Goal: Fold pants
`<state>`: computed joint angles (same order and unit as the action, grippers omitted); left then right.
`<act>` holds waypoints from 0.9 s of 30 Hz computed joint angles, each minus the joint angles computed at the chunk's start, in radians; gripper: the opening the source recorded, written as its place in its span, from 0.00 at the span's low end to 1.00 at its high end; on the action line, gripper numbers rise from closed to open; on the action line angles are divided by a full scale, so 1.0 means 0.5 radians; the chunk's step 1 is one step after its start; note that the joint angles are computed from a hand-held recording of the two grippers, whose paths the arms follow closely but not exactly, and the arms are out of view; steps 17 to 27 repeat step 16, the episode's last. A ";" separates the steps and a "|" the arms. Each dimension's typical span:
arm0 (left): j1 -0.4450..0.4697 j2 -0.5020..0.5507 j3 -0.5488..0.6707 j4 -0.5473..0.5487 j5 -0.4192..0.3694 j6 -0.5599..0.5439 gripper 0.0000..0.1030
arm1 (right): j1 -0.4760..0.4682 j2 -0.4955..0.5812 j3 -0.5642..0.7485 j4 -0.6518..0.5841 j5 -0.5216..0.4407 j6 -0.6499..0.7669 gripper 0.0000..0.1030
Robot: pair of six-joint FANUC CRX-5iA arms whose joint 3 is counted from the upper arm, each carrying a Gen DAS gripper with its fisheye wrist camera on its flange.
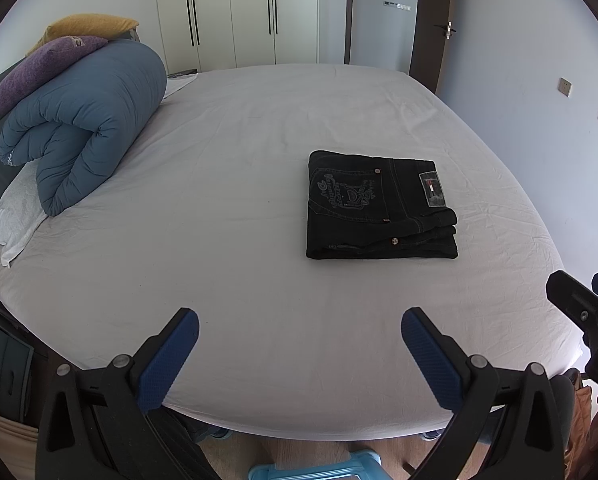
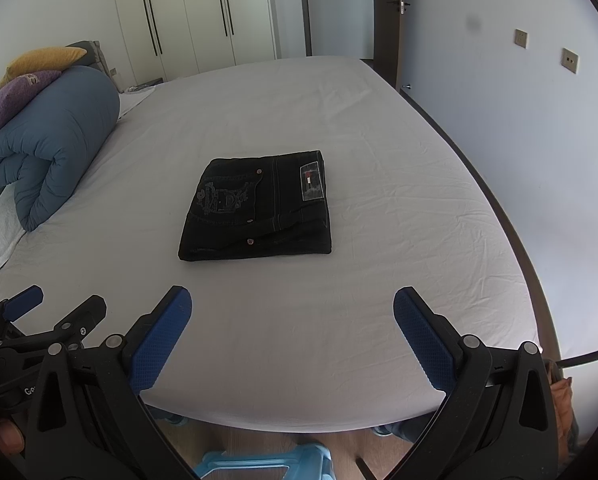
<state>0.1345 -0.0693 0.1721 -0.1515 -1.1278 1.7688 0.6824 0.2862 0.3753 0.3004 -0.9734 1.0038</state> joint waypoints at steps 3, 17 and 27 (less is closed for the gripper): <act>-0.001 0.001 0.003 -0.003 -0.003 0.001 1.00 | 0.001 -0.003 -0.004 -0.002 -0.002 0.001 1.00; 0.011 -0.039 -0.054 0.012 0.036 -0.026 1.00 | -0.010 -0.005 -0.012 -0.019 -0.004 0.017 1.00; 0.011 -0.039 -0.054 0.012 0.036 -0.026 1.00 | -0.010 -0.005 -0.012 -0.019 -0.004 0.017 1.00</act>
